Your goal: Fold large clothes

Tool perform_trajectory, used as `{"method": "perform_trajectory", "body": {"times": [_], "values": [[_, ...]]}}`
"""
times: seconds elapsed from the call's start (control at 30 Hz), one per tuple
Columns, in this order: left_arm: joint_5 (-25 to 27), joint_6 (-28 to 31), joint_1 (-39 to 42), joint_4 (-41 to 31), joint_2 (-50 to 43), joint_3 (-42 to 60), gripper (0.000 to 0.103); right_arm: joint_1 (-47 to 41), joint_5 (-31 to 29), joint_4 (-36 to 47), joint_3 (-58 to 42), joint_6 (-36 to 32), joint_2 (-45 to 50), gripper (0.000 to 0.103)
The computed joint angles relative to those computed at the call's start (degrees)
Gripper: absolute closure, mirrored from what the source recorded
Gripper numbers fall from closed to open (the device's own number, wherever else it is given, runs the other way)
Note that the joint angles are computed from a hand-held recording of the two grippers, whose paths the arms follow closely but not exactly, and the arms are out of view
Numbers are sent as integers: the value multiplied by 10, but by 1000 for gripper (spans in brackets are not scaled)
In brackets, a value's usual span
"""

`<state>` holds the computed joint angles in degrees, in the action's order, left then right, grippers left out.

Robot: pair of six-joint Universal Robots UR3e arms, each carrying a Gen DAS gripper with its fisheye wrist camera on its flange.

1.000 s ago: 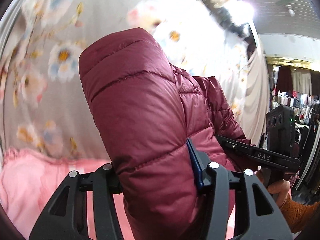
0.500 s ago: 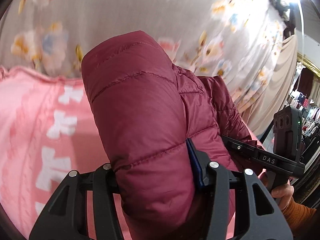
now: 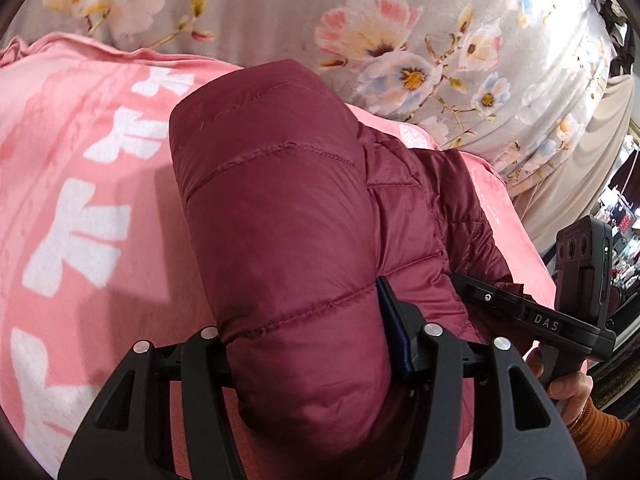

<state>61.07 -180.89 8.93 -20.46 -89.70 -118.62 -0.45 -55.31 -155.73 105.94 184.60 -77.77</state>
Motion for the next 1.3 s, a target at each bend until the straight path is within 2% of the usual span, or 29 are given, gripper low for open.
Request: {"method": "perform_trajectory", "body": {"times": [0.17,0.2,0.27,0.33,0.43,0.57,0.63,0.67,0.7,0.8,0.9,1.0,1.1,1.3], "values": [[27,-21,-13,20,-7,-10,43,-3,-5,-12,12,5,5,66],[35,-27,-17,24,-8,-13,41,-4,-5,-11,12,7,6,62],[61,-37,-30,26,-8,-9,38,-10,1,1,9,16,3,60],[115,-53,-60,12,-10,8,36,-12,-1,22,5,20,-5,58],[234,-84,-125,-39,-17,60,26,-20,-13,54,8,17,-38,49],[390,-113,-209,-125,-26,136,25,-38,-52,73,36,19,-118,46],[461,-130,-249,-161,-25,167,25,-45,-61,89,39,11,-159,57],[486,-139,-266,-179,-22,182,25,-39,-69,98,30,-2,-169,75],[500,-145,-277,-190,-22,194,25,-23,-89,107,12,-12,-168,81],[558,-171,-318,-234,-43,250,25,28,-134,120,-26,-42,-148,89],[552,-193,-324,-263,-52,272,25,70,-195,102,-35,-46,-114,89],[554,-212,-324,-278,-64,272,25,83,-225,93,-29,-49,-90,89],[546,-229,-315,-288,-67,257,25,82,-229,90,-21,-51,-68,89],[524,-238,-303,-262,-64,215,23,88,-235,57,8,-56,-41,89]]}}
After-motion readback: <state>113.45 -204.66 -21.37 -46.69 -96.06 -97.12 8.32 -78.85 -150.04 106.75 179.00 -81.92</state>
